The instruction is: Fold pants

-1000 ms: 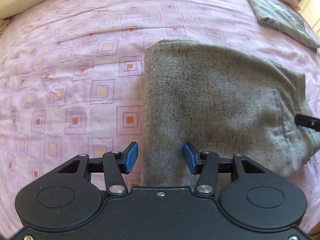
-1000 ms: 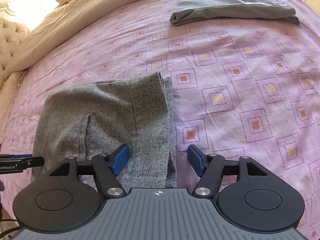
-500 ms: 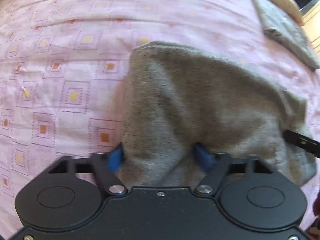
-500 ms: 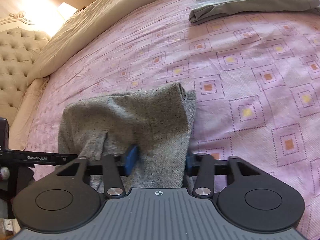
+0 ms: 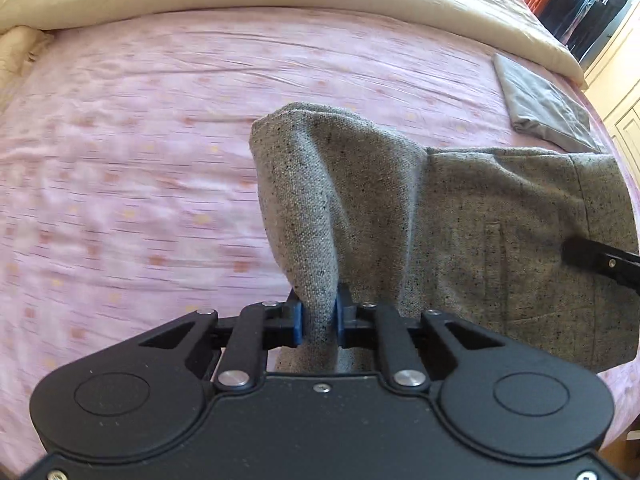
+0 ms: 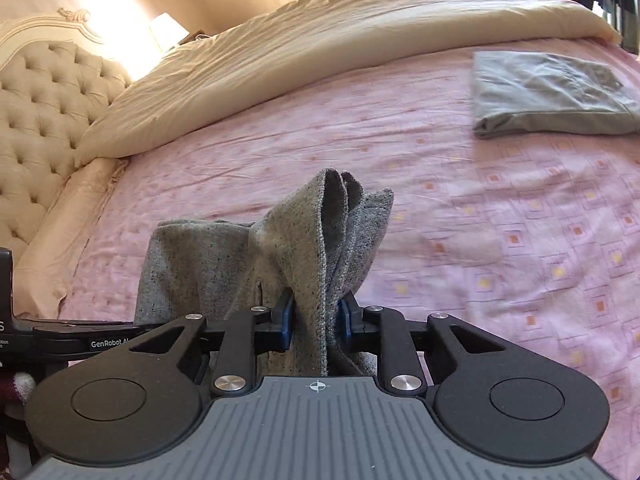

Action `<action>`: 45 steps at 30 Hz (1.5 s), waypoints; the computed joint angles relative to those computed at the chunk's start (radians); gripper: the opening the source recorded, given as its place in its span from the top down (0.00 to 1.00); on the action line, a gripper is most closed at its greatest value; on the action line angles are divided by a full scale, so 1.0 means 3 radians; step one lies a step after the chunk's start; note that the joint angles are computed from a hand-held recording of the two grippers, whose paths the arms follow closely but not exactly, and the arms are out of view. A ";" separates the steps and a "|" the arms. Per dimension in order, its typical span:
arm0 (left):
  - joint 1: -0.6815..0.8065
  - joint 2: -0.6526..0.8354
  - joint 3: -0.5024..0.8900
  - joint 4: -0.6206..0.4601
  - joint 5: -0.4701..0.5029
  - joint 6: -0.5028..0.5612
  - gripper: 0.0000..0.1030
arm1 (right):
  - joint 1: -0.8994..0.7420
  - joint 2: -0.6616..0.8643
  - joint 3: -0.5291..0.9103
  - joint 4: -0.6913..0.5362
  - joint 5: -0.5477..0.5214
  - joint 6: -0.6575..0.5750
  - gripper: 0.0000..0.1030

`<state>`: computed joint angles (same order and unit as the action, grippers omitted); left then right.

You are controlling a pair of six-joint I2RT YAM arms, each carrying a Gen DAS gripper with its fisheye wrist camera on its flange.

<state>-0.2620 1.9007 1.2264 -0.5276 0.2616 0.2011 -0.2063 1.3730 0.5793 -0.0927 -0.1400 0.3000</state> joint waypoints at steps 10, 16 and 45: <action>0.1346 0.0770 0.1147 -0.0483 -0.0130 0.0995 0.76 | 0.1436 0.1519 0.1145 0.0152 0.0766 0.1113 0.76; 0.1743 0.0791 0.1328 -0.0646 0.0085 0.1010 0.75 | 0.2027 0.1596 0.1431 -0.0261 0.1595 0.1460 0.76; 0.1778 -0.0468 0.0212 -0.0677 0.0138 0.1392 0.55 | 0.3117 0.1513 0.1994 -0.1551 0.2613 0.2132 0.75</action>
<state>0.2713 1.7603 1.2900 -0.7308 0.3029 0.6188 0.7287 1.8269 1.1775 -0.5581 0.6439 0.9396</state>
